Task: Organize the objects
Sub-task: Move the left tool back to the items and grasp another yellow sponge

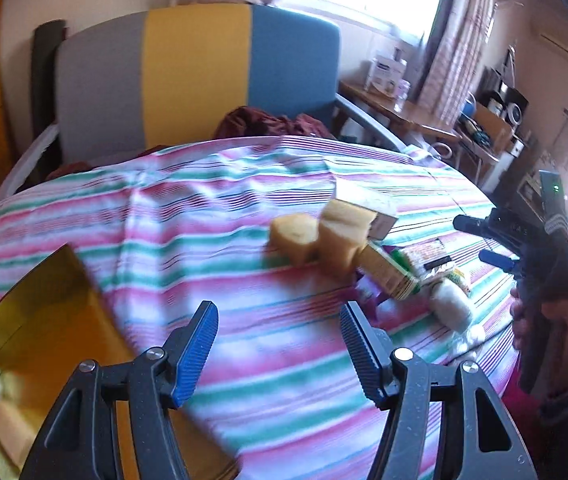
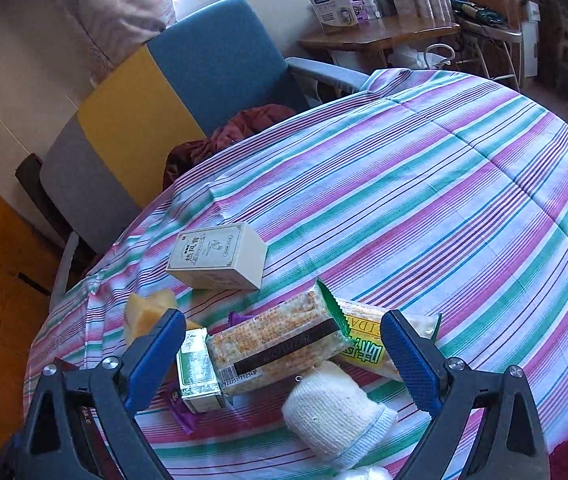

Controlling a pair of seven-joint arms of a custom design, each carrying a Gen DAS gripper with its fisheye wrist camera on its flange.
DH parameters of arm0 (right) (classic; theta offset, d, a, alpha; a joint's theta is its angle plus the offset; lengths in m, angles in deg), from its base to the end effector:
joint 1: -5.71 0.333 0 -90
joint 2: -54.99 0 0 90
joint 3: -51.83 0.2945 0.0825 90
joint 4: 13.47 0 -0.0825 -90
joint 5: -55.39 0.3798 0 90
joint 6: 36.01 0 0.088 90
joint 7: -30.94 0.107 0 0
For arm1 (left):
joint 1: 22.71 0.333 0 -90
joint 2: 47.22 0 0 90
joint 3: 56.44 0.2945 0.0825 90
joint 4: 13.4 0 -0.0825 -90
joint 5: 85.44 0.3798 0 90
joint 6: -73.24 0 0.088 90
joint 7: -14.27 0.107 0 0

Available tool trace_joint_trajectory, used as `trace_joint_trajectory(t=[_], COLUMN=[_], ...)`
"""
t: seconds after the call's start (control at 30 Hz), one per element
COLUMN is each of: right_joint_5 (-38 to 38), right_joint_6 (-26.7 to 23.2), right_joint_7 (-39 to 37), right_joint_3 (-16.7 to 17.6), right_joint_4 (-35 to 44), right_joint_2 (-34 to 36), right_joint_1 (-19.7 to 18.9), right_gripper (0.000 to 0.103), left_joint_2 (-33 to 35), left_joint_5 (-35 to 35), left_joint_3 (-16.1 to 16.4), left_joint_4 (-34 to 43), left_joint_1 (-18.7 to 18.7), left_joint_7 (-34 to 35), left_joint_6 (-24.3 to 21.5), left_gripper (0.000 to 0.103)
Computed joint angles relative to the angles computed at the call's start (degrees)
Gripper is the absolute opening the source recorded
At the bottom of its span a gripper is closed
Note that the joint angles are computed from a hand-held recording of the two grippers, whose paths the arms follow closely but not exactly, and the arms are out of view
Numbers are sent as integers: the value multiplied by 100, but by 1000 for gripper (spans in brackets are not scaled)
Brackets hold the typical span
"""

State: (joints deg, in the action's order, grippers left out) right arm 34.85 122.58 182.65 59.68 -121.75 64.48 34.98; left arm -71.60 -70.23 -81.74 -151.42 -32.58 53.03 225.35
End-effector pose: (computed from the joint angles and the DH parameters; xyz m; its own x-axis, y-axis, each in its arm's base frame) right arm 0.5036 0.3943 0.4813 -0.0154 -0.9166 -0.3996 -0.8009 0.2505 -0.5439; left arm 0.3778 -0.2930 0.5072 0.0062 -0.9887 0.1496 -0.7644 -0.1012 -0.6368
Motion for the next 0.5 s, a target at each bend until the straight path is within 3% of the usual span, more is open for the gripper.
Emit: trace_joint_trajectory(t=[0.17,0.5], right_joint_5=[422,1262], right_joint_6=[183,398], right_joint_7=[-225,-827], right_joint_3=[89,229], right_joint_4=[-25,-99], right_joint_2=[80,119], right_joint_1=[-69,-197], right_gripper=[99,99], left_joint_2=[1027,2724], left_joint_5=[318,296], left_joint_3=[34,714], left_joint_4=[806,2272], left_joint_1=[32,-593], left_joint_7=[217,666], left_joint_6=[119,-4], left_gripper=[64,66])
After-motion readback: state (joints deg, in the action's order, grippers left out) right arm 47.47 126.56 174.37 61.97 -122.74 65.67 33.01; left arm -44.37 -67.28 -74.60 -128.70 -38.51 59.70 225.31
